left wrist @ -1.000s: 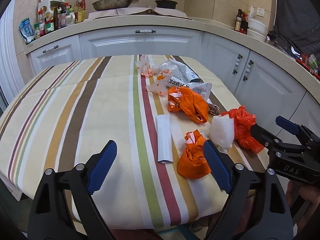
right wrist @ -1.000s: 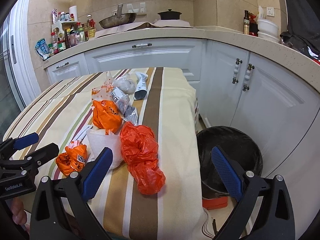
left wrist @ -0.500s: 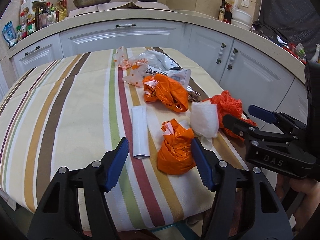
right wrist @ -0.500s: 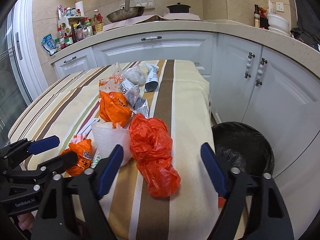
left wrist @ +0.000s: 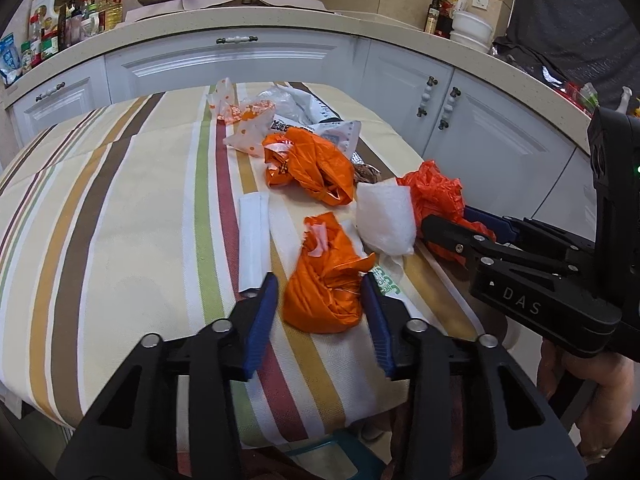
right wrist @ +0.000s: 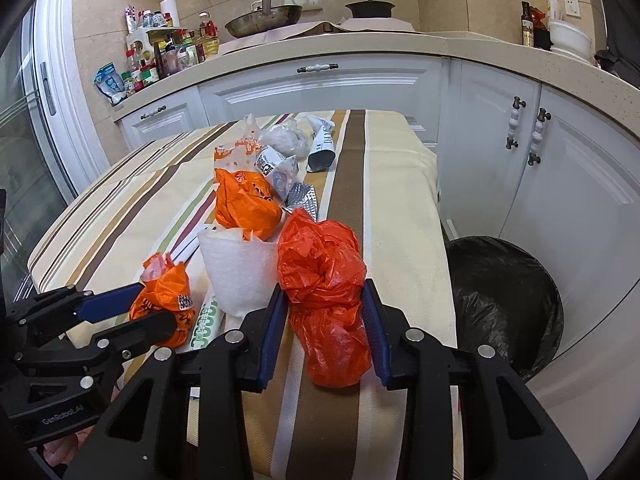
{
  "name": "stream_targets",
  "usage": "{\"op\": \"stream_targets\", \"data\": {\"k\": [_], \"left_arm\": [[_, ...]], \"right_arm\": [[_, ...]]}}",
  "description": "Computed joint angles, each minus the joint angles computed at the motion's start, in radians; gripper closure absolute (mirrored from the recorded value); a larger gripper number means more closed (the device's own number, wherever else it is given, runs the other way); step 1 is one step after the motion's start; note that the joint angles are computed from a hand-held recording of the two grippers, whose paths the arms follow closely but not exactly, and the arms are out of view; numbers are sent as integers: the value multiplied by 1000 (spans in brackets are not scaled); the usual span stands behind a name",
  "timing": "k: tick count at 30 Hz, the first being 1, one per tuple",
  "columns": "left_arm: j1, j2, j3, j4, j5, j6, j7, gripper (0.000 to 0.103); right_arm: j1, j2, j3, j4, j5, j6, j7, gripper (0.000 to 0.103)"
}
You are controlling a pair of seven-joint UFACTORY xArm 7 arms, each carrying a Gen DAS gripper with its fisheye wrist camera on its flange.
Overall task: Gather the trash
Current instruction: 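Grasp the orange bag with the left tool while the right tool grasps the red-orange bag, then carry both bags over the black bin and open both tools to drop them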
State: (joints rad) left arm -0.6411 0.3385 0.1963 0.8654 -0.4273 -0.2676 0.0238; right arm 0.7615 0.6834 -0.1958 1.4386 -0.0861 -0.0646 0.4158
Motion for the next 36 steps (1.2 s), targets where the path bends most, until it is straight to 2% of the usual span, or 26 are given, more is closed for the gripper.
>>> {"op": "stream_targets", "data": {"k": [3,12,20,27,32,36], "left_arm": [[-17,1,11,-3,-15,-11,10,65],[13,-33,-22,-31,-60,-53,45,66],[5,-62,-26,-11,-197,-81,165,66],[42,-44,-85,59,-197,-72,213,66],[-9,1,-59,143,-180,-43,228,66],[-98,70,20,249,-157,20,214,66]], "right_arm": [[2,-2,-2,-5,2,-7,-1,67],[57,-23,-65,-40,38,-48,-6,69],[145,-46,-172,-83,108,-84,-20,69],[233,-64,-289,-140,208,-110,-46,69],[302,-61,-394,-180,294,-113,-58,69],[333,-60,-456,-210,347,-114,-65,69]]}}
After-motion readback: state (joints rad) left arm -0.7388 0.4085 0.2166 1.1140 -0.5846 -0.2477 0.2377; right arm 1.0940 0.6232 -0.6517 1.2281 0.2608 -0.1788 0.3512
